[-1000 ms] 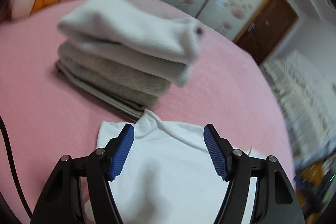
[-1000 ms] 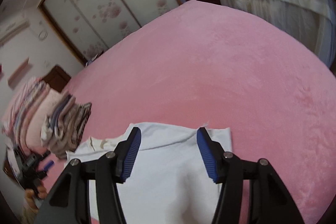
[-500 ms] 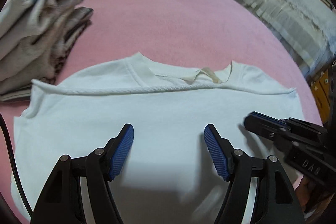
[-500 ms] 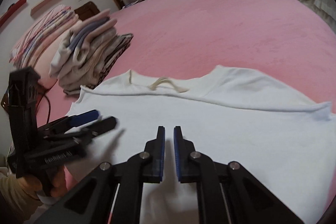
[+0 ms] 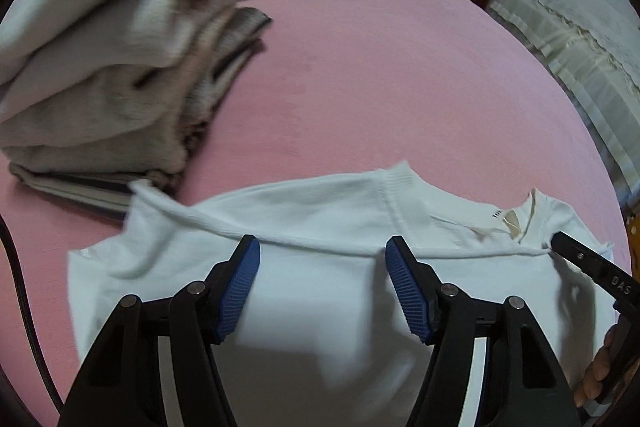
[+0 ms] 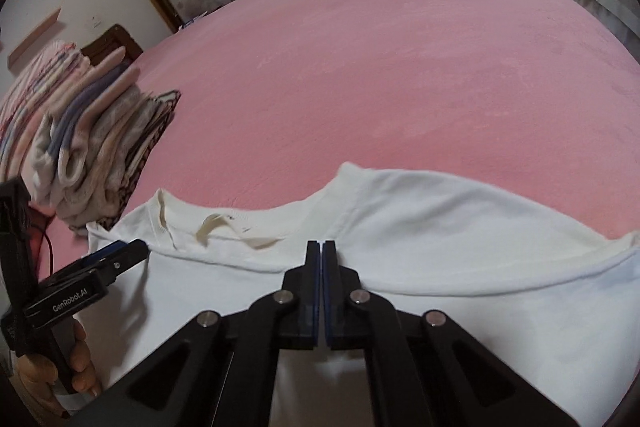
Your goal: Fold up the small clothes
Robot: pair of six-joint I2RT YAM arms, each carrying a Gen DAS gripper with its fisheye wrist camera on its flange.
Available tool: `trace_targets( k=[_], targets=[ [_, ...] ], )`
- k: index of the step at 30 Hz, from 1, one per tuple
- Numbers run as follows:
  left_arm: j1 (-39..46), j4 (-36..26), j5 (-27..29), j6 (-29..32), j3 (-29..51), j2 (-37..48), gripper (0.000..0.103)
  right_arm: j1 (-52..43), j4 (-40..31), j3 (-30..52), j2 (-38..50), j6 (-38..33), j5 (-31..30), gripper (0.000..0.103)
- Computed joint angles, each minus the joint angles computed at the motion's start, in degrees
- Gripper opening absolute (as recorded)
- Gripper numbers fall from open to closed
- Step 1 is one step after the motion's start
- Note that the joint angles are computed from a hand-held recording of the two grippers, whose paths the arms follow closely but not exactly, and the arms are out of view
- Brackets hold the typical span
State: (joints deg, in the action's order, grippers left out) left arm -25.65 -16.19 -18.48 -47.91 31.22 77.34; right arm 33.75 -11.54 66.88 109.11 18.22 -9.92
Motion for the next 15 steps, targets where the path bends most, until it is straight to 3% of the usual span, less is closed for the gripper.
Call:
trace_targets(
  k=[5,12,15],
  targets=[
    [-2.8,-5.7,-3.5,-5.2,-7.5,-12.4,0.065,-1.4,1.5,-5.9,-6.3,-3.3,-0.6,0.0],
    [-2.7,-12.9,-5.0,-7.1,-14.6,-26.7,0.062,-6.1,1.3,-10.5,-8.9,-6.4,2.0,0.0],
    [-8.1,-16.4,-9.6,-10.5,-14.6,-26.9,0.061,-10.3,2.4,-12.8,-10.0,-7.8,3.3,0.0]
  ],
)
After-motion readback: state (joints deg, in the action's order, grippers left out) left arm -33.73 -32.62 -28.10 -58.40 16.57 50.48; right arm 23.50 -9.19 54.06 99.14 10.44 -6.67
